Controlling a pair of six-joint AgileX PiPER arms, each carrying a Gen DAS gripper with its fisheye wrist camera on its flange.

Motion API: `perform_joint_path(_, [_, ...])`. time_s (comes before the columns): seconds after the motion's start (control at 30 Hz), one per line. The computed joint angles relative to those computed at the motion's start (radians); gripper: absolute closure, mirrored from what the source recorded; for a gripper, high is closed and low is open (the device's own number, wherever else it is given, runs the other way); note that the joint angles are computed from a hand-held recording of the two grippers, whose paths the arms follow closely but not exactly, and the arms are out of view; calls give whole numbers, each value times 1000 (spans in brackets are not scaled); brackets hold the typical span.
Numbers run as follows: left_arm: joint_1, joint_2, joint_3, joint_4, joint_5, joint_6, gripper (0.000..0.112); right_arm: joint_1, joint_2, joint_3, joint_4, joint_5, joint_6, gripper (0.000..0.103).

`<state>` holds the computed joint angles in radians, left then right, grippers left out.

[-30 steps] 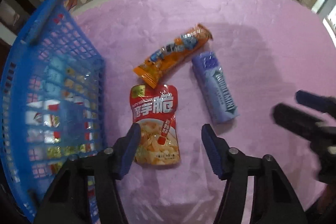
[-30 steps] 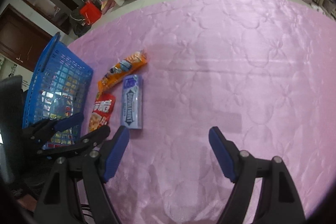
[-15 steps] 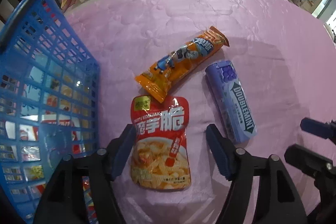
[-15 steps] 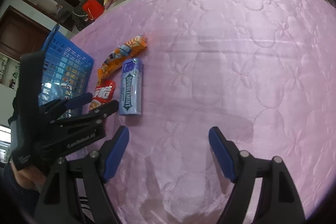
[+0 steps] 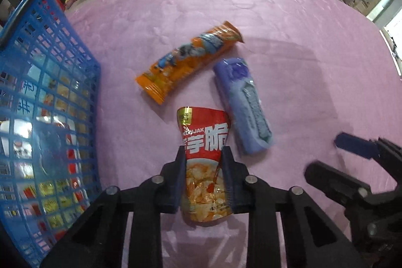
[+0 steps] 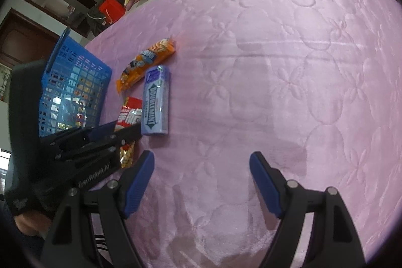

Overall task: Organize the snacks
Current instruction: 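Lower the left tool onto the red konjac pouch and grasp it, then carry the konjac pouch into the basket with the left tool while the right tool grasps the blue gum pack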

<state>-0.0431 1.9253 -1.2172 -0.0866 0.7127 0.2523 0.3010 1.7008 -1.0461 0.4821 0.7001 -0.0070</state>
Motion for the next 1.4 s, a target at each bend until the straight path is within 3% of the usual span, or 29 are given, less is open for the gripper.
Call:
perform_joint_path(0.2, [15, -51, 49, -42, -34, 79, 89, 9, -7, -13, -28, 9, 25, 21])
perform_joint_path(0.37, [37, -147, 60, -121, -9, 157, 89, 56, -60, -42, -122, 3, 151, 21])
perform_joint_path(0.47, [64, -205, 68, -150, -4, 207, 89, 57, -39, -98, -115, 45, 168, 21])
perform_joint_path(0.6, [122, -336, 128, -205, 33, 271, 89, 97, 12, -212, -231, 116, 290, 21])
perform_joint_path(0.73, [174, -401, 88, -213, 86, 257, 89, 99, 79, -288, -185, 146, 271, 21])
perform_joint_path(0.87, [284, -415, 48, -279, 122, 364, 89, 153, 163, -384, -300, 178, 393, 21])
perform_joint_path(1.0, [395, -396, 12, -324, 150, 450, 89, 184, 237, -468, -311, 204, 423, 21])
perform_joint_path(1.13, [483, -391, -22, -339, 210, 500, 89, 223, 287, -535, -359, 244, 470, 37])
perform_joint_path(1.23, [548, -382, -58, -354, 272, 525, 89, 242, 352, -626, -383, 307, 488, 39])
perform_joint_path(1.4, [589, -379, -60, -303, 296, 548, 89, 291, 441, -740, -466, 388, 552, 44])
